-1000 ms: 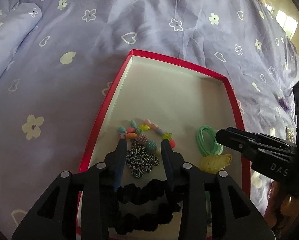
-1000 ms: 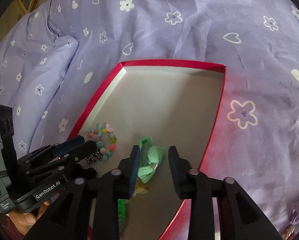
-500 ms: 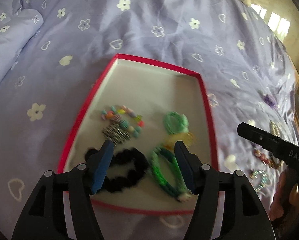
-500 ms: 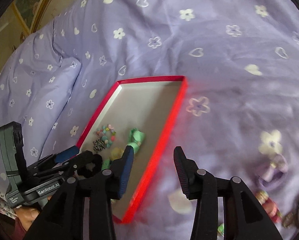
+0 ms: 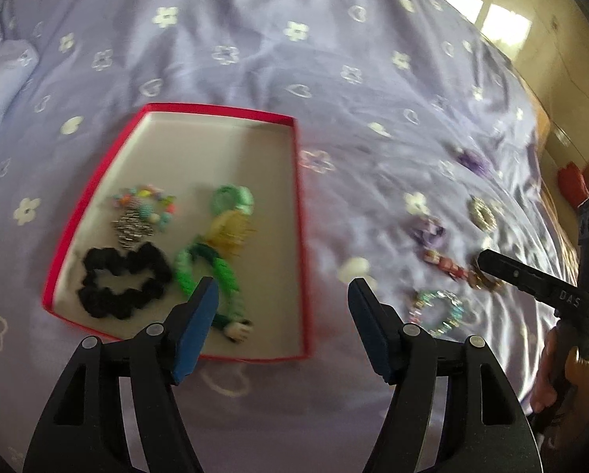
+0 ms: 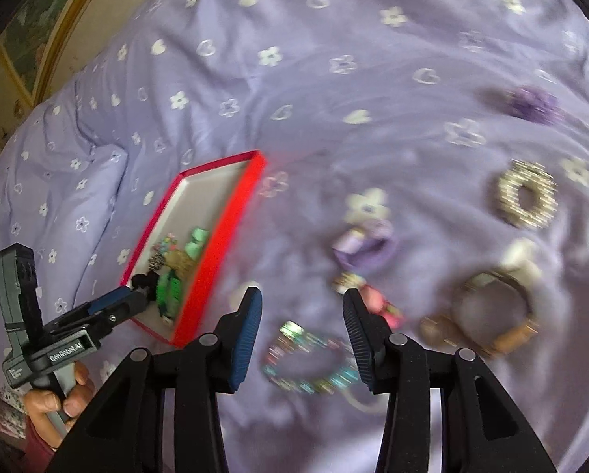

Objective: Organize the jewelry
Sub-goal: 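Move both open grippers back over the remaining jewelry on the bedspread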

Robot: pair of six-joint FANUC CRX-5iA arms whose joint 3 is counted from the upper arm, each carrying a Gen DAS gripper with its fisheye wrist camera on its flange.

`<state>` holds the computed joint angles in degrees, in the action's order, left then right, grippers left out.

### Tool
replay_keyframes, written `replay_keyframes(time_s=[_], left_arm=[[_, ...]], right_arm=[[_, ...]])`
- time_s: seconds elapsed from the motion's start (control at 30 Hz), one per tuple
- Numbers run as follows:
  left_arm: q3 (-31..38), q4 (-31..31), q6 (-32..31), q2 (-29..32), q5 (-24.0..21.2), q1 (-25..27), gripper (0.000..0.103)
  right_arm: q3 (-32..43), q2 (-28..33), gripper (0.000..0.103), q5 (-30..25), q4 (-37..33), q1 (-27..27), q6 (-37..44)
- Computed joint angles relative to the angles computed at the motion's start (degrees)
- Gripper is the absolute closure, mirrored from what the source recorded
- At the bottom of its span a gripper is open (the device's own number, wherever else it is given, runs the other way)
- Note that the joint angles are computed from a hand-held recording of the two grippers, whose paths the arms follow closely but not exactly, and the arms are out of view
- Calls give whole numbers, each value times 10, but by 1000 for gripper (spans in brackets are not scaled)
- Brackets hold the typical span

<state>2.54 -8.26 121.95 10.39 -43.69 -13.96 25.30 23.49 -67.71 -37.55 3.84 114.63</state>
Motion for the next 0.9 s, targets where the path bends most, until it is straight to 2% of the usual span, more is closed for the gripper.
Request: replay_keyframes(time_s=[0.43, 0.9], left_arm=[[38, 65, -87, 49, -9, -38, 35], [117, 79, -157, 127, -52, -58, 35]], right_arm=[[-35, -15, 57, 13, 35, -70, -18], [-12, 11, 57, 22, 61, -75, -43]])
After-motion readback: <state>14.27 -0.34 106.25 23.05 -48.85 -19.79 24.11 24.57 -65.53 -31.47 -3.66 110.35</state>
